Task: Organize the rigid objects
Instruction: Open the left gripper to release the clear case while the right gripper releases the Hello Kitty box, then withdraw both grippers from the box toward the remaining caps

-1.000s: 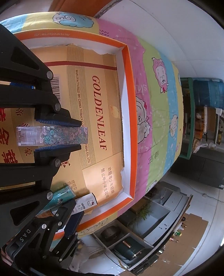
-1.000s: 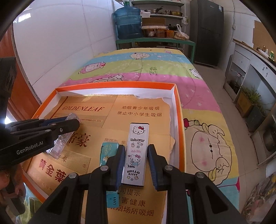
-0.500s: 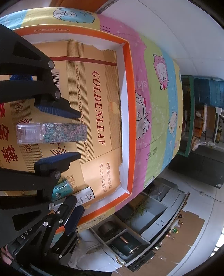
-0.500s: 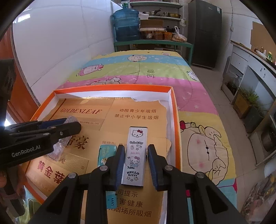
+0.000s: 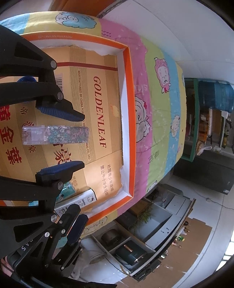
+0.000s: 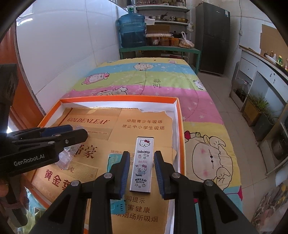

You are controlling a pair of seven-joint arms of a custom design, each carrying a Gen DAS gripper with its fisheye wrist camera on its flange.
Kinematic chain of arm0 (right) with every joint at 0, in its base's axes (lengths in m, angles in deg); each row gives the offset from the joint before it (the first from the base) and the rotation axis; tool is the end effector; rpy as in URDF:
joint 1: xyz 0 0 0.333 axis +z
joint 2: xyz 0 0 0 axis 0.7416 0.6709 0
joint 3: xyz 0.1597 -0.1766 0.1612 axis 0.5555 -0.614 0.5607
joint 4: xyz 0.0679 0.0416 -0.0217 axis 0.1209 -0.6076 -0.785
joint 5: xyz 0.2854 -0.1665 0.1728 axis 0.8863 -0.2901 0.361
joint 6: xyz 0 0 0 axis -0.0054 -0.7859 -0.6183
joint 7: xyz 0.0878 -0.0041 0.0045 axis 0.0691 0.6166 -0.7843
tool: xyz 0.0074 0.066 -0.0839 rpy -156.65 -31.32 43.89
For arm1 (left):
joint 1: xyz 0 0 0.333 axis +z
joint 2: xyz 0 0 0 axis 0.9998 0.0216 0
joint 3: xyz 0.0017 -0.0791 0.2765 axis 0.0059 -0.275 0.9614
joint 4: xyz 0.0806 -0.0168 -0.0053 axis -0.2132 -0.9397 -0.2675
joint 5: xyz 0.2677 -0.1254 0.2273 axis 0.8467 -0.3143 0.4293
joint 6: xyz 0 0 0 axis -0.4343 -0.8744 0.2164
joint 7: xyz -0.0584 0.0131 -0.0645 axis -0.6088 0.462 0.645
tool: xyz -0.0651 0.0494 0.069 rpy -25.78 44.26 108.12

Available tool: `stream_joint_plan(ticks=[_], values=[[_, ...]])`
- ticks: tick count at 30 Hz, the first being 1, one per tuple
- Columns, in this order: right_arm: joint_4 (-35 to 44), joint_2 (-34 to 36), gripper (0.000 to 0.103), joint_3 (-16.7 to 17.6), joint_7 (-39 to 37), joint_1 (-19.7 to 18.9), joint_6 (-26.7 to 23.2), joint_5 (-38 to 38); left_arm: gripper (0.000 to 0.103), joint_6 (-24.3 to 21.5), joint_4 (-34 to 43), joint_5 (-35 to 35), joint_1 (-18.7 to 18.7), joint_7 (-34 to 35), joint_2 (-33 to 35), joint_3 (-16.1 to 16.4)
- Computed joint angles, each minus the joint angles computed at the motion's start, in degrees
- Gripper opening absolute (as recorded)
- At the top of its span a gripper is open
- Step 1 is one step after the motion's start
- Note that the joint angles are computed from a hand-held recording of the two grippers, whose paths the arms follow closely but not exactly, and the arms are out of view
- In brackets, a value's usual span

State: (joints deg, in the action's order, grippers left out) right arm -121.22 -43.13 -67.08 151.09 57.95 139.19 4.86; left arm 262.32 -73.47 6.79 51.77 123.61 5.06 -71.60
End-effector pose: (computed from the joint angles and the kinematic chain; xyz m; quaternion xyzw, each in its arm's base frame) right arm 0.4425 0.1392 0.2513 -0.7486 0.5560 -0.1859 0.3096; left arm 0.4822 -0.2484 0.2543 -0.6617 0.6664 -0.3130 0.1415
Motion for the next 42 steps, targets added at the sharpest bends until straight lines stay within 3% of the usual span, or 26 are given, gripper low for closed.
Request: stream_joint_plan(ticks=[9,22,29,33,42], values=[[-2.3,-2.7,0.028,-0.1,0.4,0.4,0.6,0.3,0.047,1.6,-2.6,-6.5,-5.9,4.4,-2.7,3.8],[-6.2,-7.3,0.028,-0.6,-0.4,2.5,1.5,2.3,0.047,5.0,-6.0,-20.7,-5.7,15.8,-7.5,-0.8],[-8.6,-10.1,0.028,-0.7,-0.9,3.7,2.1,3.7,0.047,8.3,-4.9,-40.2,-11.5,31.3,-9.0,0.2],[-9.9,-11.4,0.028,-0.7,-1.0,4.2,2.4,4.1,0.047,9.6,-5.2,-45.3,-10.6,35.4,-10.3,-2.1],[-13.3,-15.0,0.028,-0.7,-0.7,5.2,3.0,4.2,0.047,12.6,-7.2,-49.9,-6.3,38.6,-12.7,-9.2]])
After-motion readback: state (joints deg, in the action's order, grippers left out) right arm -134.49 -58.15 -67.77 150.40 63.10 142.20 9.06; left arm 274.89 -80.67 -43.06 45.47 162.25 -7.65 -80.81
